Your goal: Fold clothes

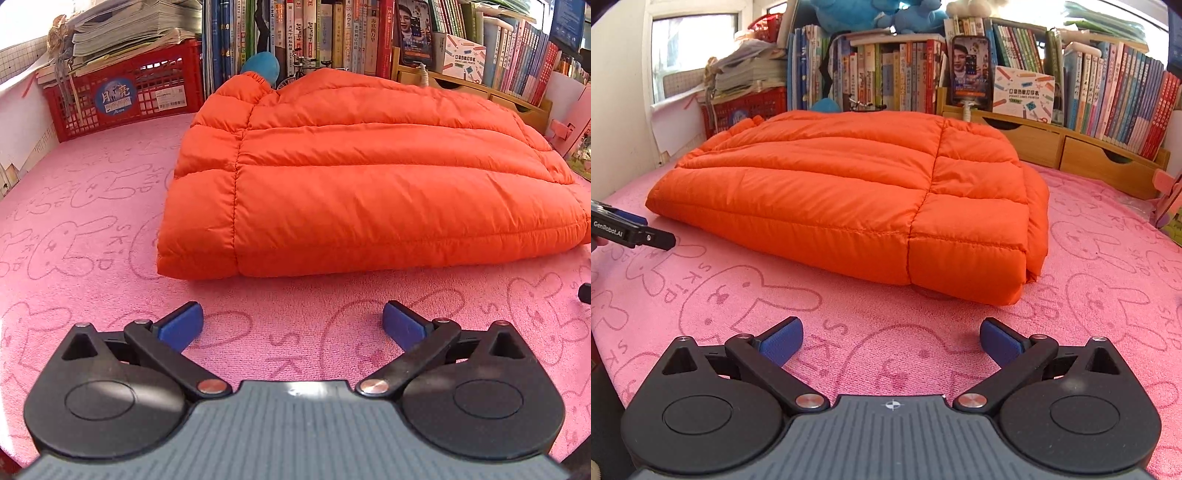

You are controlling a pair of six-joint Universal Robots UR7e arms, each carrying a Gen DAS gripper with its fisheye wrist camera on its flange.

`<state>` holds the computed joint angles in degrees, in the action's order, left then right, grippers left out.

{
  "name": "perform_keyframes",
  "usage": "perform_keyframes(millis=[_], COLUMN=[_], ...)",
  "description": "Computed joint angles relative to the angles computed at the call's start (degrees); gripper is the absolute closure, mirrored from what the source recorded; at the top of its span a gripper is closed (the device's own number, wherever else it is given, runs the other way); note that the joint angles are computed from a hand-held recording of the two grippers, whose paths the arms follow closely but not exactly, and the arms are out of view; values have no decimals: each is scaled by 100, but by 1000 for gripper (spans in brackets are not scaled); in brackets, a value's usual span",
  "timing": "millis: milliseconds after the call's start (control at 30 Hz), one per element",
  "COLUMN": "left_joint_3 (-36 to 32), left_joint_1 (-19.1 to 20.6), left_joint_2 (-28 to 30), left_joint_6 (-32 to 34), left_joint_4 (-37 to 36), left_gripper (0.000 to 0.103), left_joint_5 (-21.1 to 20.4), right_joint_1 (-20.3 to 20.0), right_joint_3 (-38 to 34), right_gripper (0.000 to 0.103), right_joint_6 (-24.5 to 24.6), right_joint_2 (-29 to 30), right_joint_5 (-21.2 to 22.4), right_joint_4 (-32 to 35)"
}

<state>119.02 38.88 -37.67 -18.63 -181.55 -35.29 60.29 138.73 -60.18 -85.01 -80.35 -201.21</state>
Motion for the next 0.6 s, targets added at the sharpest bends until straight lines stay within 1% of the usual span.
perform_keyframes(millis=[33,67,133,167,200,233,300,367,400,433,467,533,600], left_joint_3=[4,7,-23,-52,-84,-98,-111,-138,-168,-185,-190,-196,-247], left_joint_1=[21,43,110,168,226,280,375,449,460,465,465,465,473], left_joint_2=[-26,-49,-113,-167,-222,-280,-374,-440,-444,-437,-422,-385,-309], left_joint_6=[23,15,-206,-369,-535,-649,-698,-738,-773,-789,-779,-739,-634], left_joint_4=[-2,0,141,247,360,386,312,292,353,379,374,345,353], left_gripper=[0,0,0,0,0,0,0,0,0,0,0,0,0], left_joint_5=[-22,-2,187,257,325,326,224,149,173,198,224,280,378], right_joint_1=[-117,-193,-294,-276,-226,-211,-198,-91,-34,21,22,-45,-139], right_joint_3=[54,24,-128,-250,-395,-530,-799,-981,-1064,-1149,-1127,-977,-868], right_gripper=[0,0,0,0,0,1,3,16,39,55,56,71,76], right_joint_6=[127,295,679,818,926,953,843,815,817,824,800,771,870], right_joint_2=[0,-27,-100,-105,-95,-105,-156,-99,-60,-19,-15,-61,-143], right_joint_5=[277,462,727,707,615,634,765,555,428,304,298,404,498], right_joint_4=[-274,-357,-337,-268,-164,35,751,1209,1403,1597,1600,1421,1367])
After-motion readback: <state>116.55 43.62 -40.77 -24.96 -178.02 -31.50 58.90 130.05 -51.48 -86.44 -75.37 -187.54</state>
